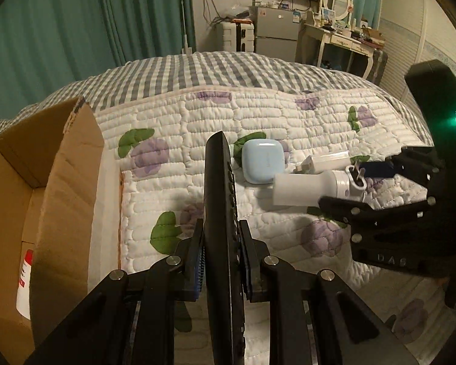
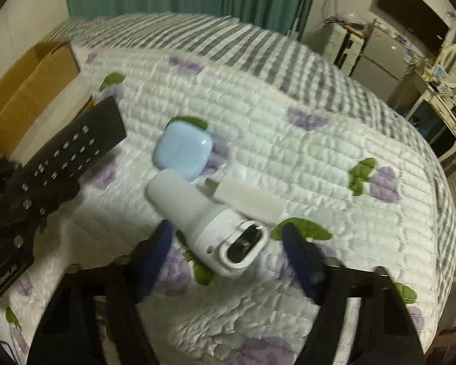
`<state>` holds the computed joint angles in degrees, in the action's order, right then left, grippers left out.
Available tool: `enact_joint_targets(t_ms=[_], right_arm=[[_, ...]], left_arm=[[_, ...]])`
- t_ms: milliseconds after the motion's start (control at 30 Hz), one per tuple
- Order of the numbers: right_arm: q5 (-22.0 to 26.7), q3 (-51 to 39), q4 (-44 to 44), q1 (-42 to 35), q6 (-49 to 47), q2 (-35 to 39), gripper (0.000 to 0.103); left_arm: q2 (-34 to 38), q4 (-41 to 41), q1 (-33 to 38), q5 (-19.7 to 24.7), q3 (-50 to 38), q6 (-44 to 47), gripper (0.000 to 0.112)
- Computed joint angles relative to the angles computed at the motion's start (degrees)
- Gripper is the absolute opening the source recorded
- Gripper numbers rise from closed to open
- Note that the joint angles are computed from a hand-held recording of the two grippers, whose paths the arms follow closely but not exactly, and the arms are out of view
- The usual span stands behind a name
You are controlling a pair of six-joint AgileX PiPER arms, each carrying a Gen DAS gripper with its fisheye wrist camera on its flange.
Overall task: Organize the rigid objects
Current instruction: 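Grasp the white handheld device with the right tool while the left tool holds the remote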
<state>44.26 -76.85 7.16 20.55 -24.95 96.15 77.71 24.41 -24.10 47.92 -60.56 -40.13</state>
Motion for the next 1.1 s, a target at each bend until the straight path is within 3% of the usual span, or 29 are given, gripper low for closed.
enact_joint_targets(t_ms=[200,533,767,1100], right_arm=[[2.8,2.7,-0.6,1.8,-2.5,-3.1,0.045],[1.8,-0.4,-4.0,4.5,4.2,1.4,0.061],[-0.3,-0.2,-12.0,8.1,10.7,3.2,0.059],[-1.8,4.3,-8.2,6.0,8.7,-4.2,0.057]], left_arm=[[-0.3,-0.4,1.3,-0.5,0.4,0.5,0.020],[-0.1,-0.9,1.7,-0.3,0.5,0.8,0.020],[-0.2,-0.5,0.9,0.5,0.2,0.3,0.020],[-2.8,-0.1,-0.9,2.6,0.0,0.1,0.020]])
